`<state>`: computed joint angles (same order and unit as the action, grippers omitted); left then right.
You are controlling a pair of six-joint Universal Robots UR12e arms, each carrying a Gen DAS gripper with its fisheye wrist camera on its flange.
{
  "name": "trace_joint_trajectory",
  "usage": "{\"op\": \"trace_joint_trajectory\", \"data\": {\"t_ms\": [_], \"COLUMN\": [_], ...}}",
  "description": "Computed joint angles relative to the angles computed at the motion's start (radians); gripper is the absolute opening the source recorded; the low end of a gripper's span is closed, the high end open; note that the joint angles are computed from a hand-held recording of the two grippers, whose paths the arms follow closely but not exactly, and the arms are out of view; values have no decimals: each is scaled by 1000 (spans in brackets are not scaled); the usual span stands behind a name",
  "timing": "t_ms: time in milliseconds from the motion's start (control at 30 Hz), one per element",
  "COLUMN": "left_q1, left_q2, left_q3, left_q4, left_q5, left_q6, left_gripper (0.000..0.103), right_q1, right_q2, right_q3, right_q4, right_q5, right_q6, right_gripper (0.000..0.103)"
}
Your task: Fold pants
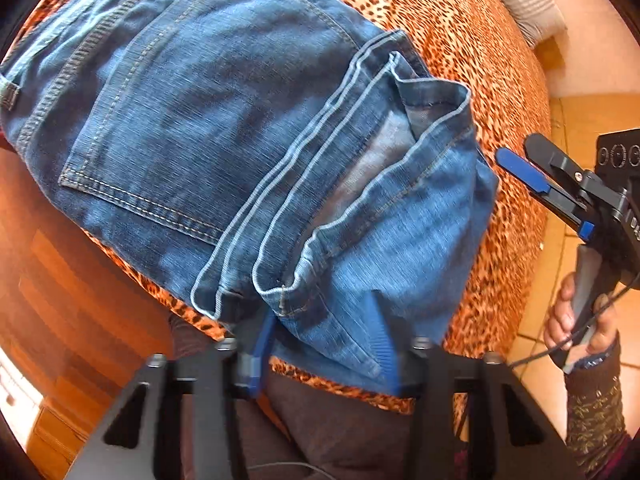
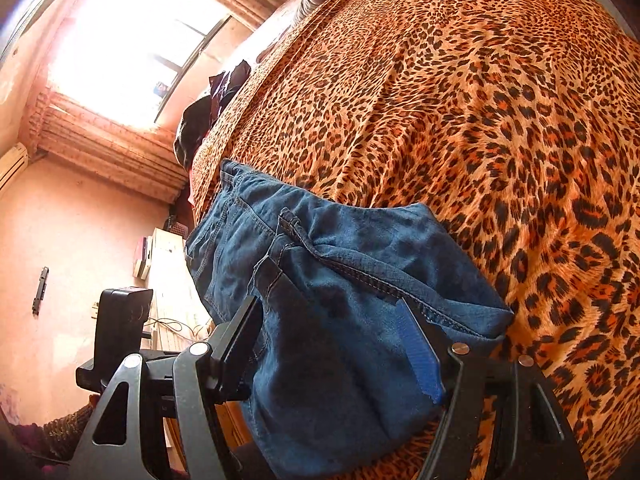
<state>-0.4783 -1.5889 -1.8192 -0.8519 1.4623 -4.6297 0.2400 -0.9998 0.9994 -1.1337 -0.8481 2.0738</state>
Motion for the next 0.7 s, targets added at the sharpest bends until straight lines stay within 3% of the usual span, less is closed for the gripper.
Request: {"op": "trace_joint_trajectory", "data": {"t_ms": [33,133,200,400,467,533,567,633,700], "left_q1": [-7,-48,-78,-106,-110,-104,-103,-92,-91], "left_q2": [-5,-5,3,14,18,4,3,-6,-5], "left_q3": [4,-27,-34,-66,-66,-58,-58,-50,-35], "left_q4": [-6,77,93,141,131,136,139,137,111], "left_q5": [17,70,115,135,136,128,127,121,145], "left_q6": [-35,-221,-292,-378,-375,-372,-376,-372,-352], "left_gripper": [6,6,6,6,7,7,7,7,8], "right_q1": [7,34,49,97,115,135,143,150,142], "right_q2": [5,8,10,0,-24,-48,-56,-87,-101], "right_q3": [-11,-23,-26,-14,30,79,94,141,147], "right_q4": [3,-50,-72,-74,-140,-229,-251,-318,-338], "right_q5": [-13,-82,-117,-206,-242,-300,-331,-364,-334], "right_q6": [-19,-79,-135,-299,-334,-364,-388,-438,-447], "right_gripper": [71,67,55,54,54,38,11,6,4]}}
